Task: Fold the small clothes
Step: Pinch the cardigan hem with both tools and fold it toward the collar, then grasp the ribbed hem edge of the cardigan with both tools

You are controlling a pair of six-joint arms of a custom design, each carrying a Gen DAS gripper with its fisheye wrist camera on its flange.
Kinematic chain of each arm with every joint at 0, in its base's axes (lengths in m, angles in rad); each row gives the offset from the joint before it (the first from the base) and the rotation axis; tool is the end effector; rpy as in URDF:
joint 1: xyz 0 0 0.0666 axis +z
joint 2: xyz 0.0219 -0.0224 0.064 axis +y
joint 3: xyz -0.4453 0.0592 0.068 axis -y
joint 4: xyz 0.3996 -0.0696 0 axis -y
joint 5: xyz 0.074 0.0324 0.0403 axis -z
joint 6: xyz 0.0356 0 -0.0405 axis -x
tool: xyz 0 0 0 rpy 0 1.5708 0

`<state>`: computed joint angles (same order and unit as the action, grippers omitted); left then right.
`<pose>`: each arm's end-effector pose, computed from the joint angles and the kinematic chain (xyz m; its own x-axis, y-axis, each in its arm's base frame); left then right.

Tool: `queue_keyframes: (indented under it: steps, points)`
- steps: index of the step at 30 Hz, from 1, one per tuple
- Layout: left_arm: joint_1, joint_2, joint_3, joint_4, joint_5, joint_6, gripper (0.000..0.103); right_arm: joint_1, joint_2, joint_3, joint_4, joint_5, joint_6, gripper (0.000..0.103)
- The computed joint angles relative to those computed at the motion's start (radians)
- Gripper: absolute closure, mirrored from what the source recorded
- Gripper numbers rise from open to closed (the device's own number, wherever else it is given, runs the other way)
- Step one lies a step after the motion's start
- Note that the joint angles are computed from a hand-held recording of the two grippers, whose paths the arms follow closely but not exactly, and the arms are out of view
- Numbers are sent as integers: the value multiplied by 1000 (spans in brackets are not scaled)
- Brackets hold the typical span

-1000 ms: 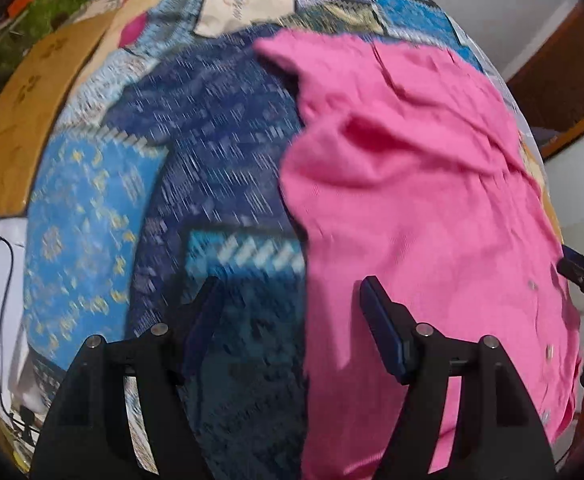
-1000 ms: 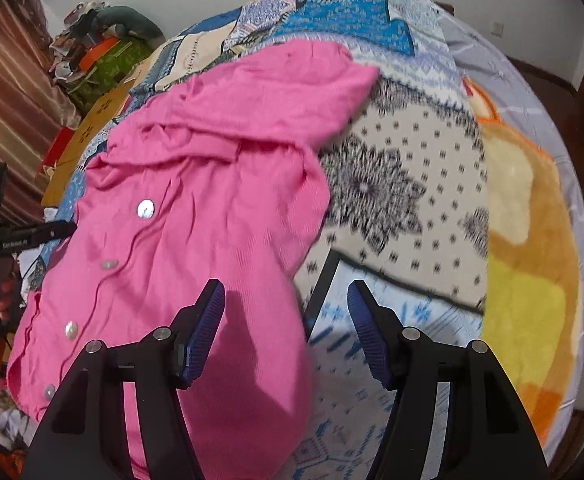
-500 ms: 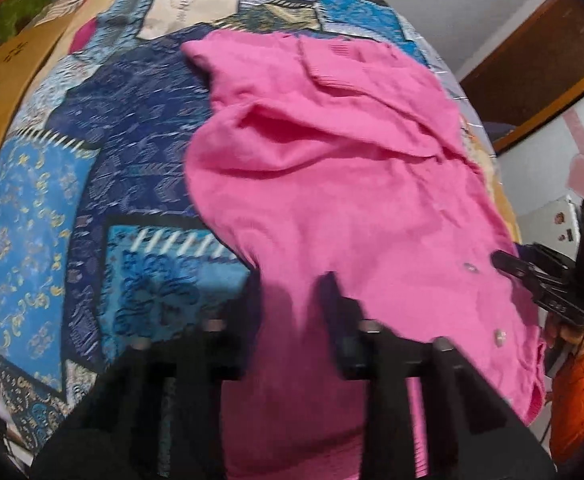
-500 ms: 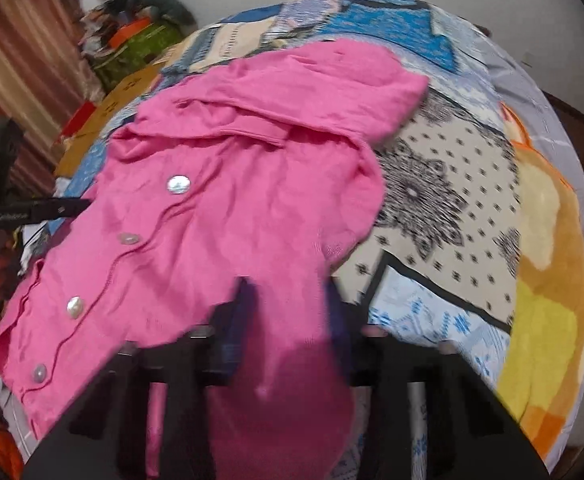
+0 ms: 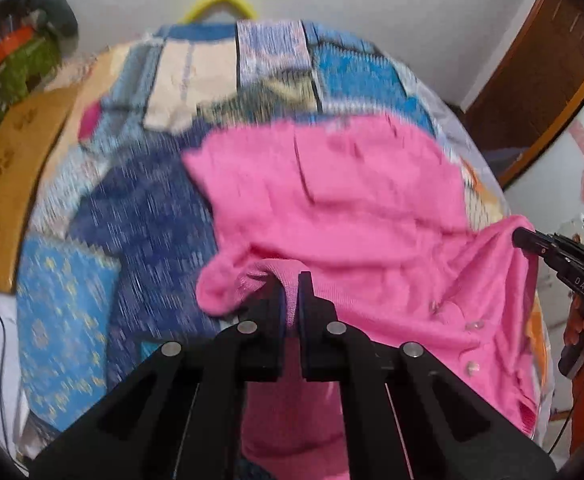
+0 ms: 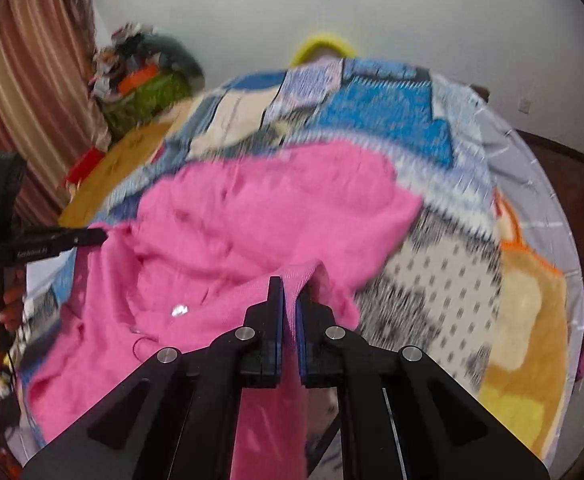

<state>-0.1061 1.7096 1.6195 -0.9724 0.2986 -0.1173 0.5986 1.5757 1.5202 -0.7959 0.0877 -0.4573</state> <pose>0.5967 -0.0745 0.4318 -0.8342 0.2013 -0.5134 0.3436 0.9180 -0.1983 0.4671 0.3144 0.4709 -0.7844 -0.0026 -0.6203 -0.1865 0.9547 0.2318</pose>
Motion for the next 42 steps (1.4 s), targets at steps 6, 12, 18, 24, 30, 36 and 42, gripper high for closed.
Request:
queue_keyframes:
  steps: [6,12,18,24,30,36,42]
  points:
    - [6,70,118,9,-39,56,99,-25,53,84,-34,64,14,98]
    - [10,137,184,-84,-59,44,97,-40,62,87,-73,33,9,98]
    - [17,105,142,-100,-76,46,79,-31,29,61,-105,5,-30,78]
    - [6,21,64,-42,-113,5,57,11,5,50,-119,36,-34,55]
    - [-16,-24,17,-60,-71,-19,53,47,-7,30,-119,30,-68,54]
    - [-52,-18,-33,-106,-59,-31,53,76,-5,-16,-133,-16,-112,54]
    - [-73,11,-48,-123,-53,-15,53,83,0,-57,-115,-68,-148,54]
